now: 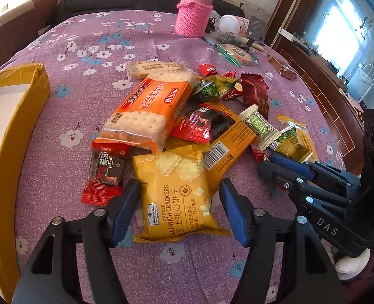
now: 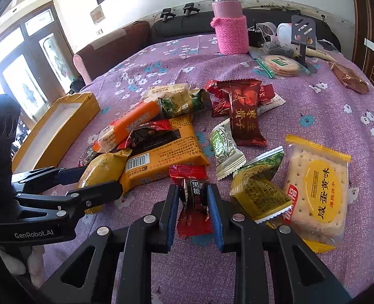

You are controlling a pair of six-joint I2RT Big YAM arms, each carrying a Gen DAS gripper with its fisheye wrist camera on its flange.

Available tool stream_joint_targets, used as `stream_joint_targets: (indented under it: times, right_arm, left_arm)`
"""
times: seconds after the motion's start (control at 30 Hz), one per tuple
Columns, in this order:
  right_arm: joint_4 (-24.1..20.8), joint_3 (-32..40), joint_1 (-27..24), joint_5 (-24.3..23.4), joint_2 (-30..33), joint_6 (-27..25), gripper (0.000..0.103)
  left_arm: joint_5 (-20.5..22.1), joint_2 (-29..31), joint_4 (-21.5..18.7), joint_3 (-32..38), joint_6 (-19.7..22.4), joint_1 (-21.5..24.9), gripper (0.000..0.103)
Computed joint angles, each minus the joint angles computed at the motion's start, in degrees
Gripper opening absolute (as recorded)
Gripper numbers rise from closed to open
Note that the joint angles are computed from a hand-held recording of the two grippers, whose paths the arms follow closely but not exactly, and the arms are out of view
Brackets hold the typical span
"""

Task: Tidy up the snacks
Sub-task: 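Carry both snacks to the white tray and open both grippers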

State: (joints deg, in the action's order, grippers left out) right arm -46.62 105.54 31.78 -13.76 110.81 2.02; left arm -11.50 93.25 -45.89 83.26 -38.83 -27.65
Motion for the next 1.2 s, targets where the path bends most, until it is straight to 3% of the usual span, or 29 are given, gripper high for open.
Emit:
stream_joint_targets:
  times: [0.07,0.43,0.57,0.67,0.8,0.93,1.2]
  right_arm:
    - [0.16,-0.31,-0.01,0.44,-0.04,0.29,0.038]
    - [1.38,-2.70,0.53,0.38,-1.66,1.60,0.025]
    - [2.90,-6.24,0.97,-2.67,-5.71,4.82,0.024]
    - [2.32,-5.98,3.09,-3.79,-7.85,4.72,0.024]
    - [-1.21,-0.17,6.96,-8.72,-6.42,4.88,0.024]
    - [-6.70,9.28,11.68,-14.38,-0.65,6.45,0.024]
    - [-18.75,31.54,20.63,-15.82,15.54,7.76,0.024]
  left_arm:
    - [0.05,-0.65,1.13,-0.87,-0.52,0.01,0.043]
    - [-1.26,-12.03,7.47,-10.61,-4.79,-1.59,0.042]
    - [-4.21,-19.49,6.87,-15.23,-5.16,-1.22,0.042]
    - [-8.56,-25.48,4.17,-18.57,-5.40,-0.09,0.042]
    - [-14.54,-32.08,-1.47,-22.34,-6.77,2.67,0.042]
    - [-17.27,-36.08,-5.93,-25.69,-7.07,6.94,0.042]
    - [-13.04,-38.43,-7.21,-30.28,-5.61,16.08,0.043]
